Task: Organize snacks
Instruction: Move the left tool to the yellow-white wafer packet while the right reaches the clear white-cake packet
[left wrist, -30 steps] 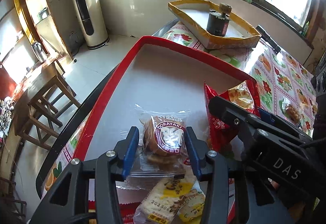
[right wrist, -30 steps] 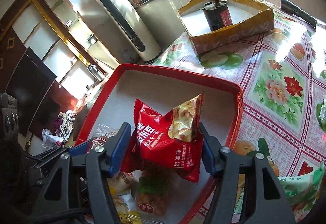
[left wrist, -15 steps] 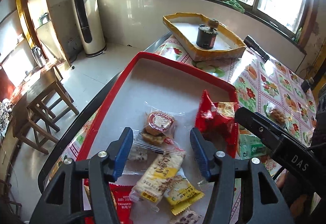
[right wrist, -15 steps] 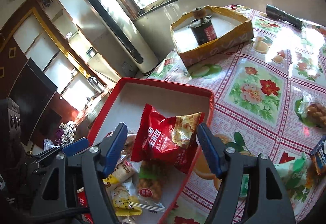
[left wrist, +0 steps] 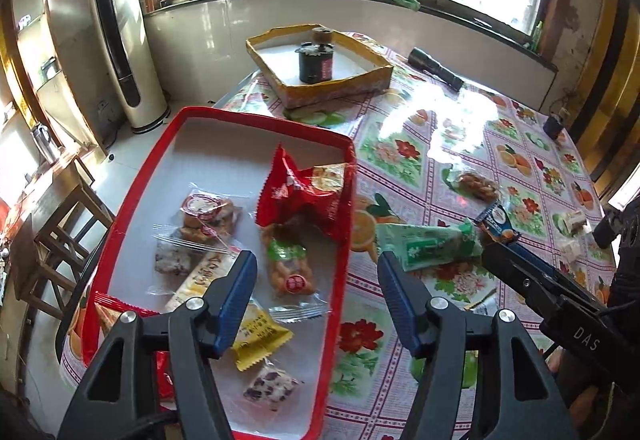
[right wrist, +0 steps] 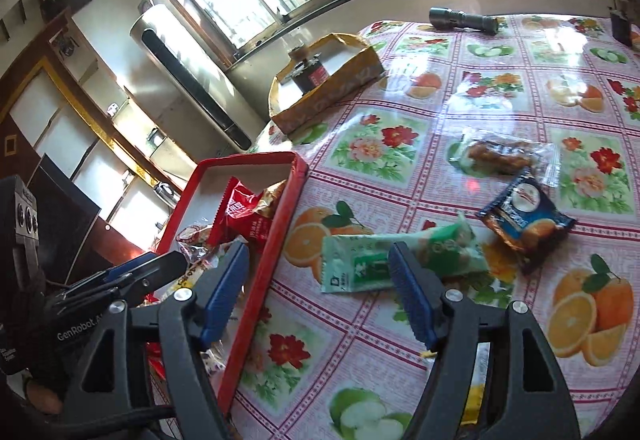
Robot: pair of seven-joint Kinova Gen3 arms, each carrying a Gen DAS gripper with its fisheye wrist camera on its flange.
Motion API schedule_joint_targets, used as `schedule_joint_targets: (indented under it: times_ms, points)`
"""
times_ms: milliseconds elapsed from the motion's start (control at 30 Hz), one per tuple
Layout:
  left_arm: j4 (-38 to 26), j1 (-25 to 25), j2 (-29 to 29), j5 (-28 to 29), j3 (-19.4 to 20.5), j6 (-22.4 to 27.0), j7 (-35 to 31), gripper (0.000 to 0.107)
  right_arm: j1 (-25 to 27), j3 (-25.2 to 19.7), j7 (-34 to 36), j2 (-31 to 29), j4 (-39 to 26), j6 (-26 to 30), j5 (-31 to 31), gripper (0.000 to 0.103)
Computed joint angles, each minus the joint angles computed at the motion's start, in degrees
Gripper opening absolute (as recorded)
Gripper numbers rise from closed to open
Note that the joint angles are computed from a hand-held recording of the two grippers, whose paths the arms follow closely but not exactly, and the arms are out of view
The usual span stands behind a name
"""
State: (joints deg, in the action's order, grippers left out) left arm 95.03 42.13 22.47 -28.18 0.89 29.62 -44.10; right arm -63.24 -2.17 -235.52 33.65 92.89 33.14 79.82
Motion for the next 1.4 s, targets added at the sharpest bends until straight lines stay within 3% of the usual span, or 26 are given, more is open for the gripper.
schedule_joint_targets:
  times_ms: [100, 467, 700, 1067, 1400]
  points:
    - [0.2, 0.6, 0.1, 0.3, 1.1, -0.1, -0.7, 0.064, -2.2, -0.4, -5.0, -2.3, 5.0, 3.8, 1.0, 0.075]
    - [-1.4, 1.7, 2.2, 5.7, 4.7, 0.8, -6.6, 0.064, -4.0, -8.6, -19.3, -7.8, 17.9, 17.0, -1.0, 0.076]
    - [-3.1, 2.2, 4.2, 10.5, 6.5, 1.2, -11.2, 0.066, -5.0, -11.5, -21.3, -9.4, 20.8, 22.6, -5.0, 0.076]
    - [-6.3, 1.2, 8.3, 18.9, 8.0, 4.0, -14.3, 0.068, -5.3, -13.2, -25.7, -10.9, 25.4, 25.1, -9.0, 0.077]
    - [-11.4, 2.8, 12.4, 20.8, 7.3, 7.9, -14.4, 0.068, -2.4, -12.7, -24.0, -11.6, 26.1, 22.9, -9.9, 0.078]
